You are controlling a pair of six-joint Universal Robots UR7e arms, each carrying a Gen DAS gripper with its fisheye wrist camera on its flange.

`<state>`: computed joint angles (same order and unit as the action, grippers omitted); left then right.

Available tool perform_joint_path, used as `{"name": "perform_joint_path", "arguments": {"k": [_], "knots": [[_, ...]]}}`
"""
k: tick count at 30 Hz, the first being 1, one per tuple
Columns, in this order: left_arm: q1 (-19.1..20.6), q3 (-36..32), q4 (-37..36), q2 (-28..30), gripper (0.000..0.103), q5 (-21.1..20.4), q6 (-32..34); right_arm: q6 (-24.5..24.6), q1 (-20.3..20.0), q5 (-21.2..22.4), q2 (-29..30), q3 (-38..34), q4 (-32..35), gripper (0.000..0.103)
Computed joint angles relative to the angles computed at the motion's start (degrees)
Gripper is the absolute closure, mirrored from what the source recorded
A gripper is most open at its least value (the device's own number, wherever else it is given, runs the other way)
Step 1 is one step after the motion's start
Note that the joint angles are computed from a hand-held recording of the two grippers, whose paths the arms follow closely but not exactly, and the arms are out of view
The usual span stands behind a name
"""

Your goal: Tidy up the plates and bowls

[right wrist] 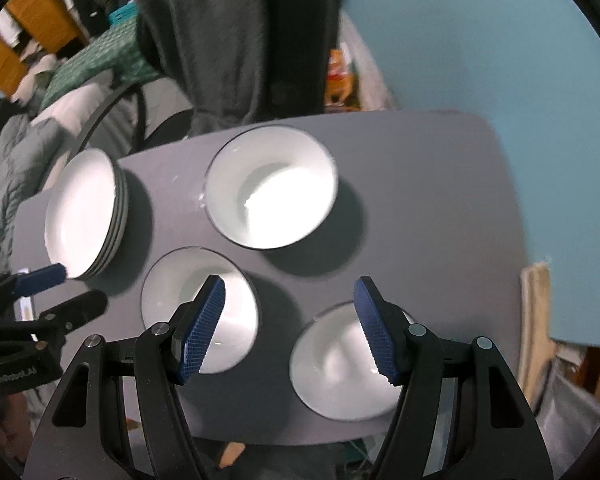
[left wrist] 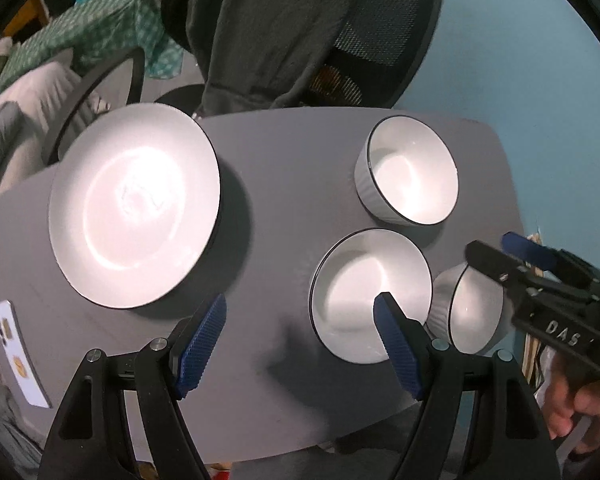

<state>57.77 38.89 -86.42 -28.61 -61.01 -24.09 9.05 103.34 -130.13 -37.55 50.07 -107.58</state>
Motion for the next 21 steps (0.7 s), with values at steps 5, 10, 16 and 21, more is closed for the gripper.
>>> {"name": "perform_joint_path", "arguments": {"k": [5,10,16,21], "knots": [[-0.1,2.6,-2.4,-0.2,0.026,2.3,0.7,-2.8,-1.3,3.9,1.6,-1.6,0.8,0.037],[0.5,2.8,-2.6,0.5,0.026,2.6,0.9,-5.0,-1.9,4.7,3.5,-3.6,3.7,0.037],[1.1,2.5,-1.9,1.4,0.026,2.6,1.1,-7.0,-2.3,4.3,4.8,-4.5,5.7,0.037],[1.5,2.3,-0.9,2.1,0.026,2.0,1.5,-7.6,-2.6,3.8,5.9,-5.6,7.7,0.044]]}}
